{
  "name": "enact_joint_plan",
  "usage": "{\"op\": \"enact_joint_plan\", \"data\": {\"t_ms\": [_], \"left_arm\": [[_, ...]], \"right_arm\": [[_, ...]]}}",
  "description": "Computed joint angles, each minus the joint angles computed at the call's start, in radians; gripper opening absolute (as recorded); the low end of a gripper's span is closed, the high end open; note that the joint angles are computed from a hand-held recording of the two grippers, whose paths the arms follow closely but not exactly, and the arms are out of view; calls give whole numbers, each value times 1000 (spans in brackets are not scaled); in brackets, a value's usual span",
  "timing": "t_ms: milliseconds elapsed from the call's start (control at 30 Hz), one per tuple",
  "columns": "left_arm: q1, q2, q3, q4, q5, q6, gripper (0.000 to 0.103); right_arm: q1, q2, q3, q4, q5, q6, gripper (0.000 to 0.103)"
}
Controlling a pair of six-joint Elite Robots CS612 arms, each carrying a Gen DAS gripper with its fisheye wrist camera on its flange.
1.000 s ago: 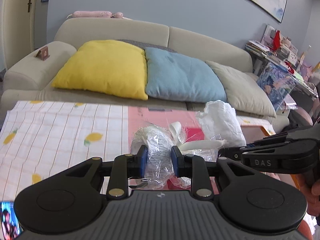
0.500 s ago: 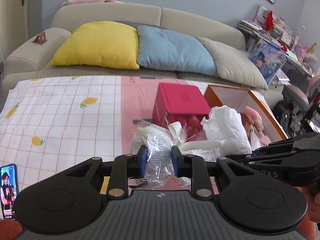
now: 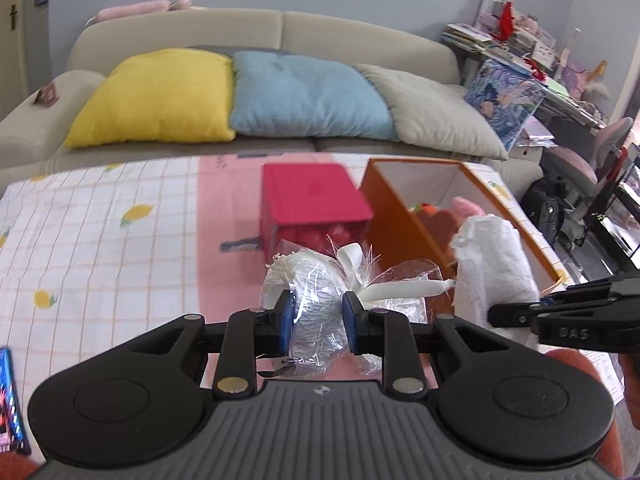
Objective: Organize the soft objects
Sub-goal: 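Carry the wrapped bundle with the left tool while the right tool carries the plastic bag over the orange box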
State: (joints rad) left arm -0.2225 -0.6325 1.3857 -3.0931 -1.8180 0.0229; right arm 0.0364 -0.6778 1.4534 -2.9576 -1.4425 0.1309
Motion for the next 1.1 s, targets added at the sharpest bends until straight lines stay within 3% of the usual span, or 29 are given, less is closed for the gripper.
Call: {"op": "enact_joint_plan", "data": {"t_ms": [267,367,467,700,1100], "left_arm": [[-40,30,-97,-3,-88,70,29],[-62,47,-141,25,-117,118,29],[-89,66,-188,109,-118,190,29],[-144,97,-257,321,-46,379,29],[-175,188,-415,571,28,492,29]], "right_arm": [[-58,-47,46,-139,-26,69,7],[-80,-47,37,-131,-21,70,7],[-103,-31,11,-64,11,67,7],[-127,27,-61,143,10,-16,7],[-137,137,-222,379,16,-111,8]]}}
